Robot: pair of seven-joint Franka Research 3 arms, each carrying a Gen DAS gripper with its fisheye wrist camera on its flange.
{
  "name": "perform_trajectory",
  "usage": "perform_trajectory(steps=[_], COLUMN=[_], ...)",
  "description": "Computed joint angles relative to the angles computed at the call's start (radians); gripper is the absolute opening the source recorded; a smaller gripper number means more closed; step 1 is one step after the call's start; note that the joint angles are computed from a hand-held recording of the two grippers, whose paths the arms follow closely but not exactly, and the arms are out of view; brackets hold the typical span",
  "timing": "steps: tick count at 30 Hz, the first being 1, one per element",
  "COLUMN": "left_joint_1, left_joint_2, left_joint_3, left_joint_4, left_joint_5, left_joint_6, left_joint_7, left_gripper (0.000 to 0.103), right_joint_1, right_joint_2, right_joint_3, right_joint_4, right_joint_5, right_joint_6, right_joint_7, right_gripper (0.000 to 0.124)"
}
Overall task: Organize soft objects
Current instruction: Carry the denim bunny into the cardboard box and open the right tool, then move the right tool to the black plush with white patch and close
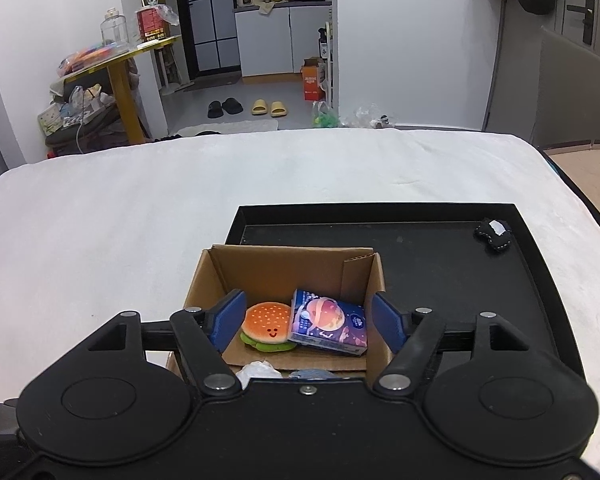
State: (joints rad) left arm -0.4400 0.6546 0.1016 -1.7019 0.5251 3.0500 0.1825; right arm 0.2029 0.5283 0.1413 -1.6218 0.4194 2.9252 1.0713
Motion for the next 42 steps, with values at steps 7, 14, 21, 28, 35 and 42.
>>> perform_trajectory(steps=[7,14,21,28,35,42], left_joint_1=[-0.027,-0.068,-0.028,-0.005,0.010,0.023], left_joint_2=[-0.012,-0.015,-0.004,0.016,0.040,0.079], left_joint_3=[0.037,0.095,0.042,0.001,-0.029,-0.060], left_joint_4=[0.003,0.022,0.068,0.119,0.176,0.253], left_joint_5=[0.011,0.093,0.134,0.161,0.162,0.144], left_joint_6=[-0.021,-0.042,-0.109,-0.172,-0.247,-0.323], left_joint_7=[-0.043,-0.153,-0.169,-0.173,-0.168,-0.127], left_gripper=[0.038,0.051,0.055,0.063,0.065,0.065], right_joint_1=[-0.014,-0.020,-0.031,-0.031,-0.050,-0.070], right_joint_2=[0.008,0.048,0.086,0.136,0.185,0.249], right_joint_3=[-0.005,-0.032,-0.055,-0.103,-0.112,-0.122], right_joint_4=[0.005,0.057,0.100,0.162,0.226,0.316], right_joint_5=[0.001,-0.021,-0.037,-0.082,-0.112,-0.127], right_joint_6=[0.031,0.028,0.028,0.018,0.005,-0.045], right_joint_7=[-0.003,0.028,0.068,0.141,0.175,0.207], right_gripper=[0.080,0.084,0.089,0.089,0.089,0.089])
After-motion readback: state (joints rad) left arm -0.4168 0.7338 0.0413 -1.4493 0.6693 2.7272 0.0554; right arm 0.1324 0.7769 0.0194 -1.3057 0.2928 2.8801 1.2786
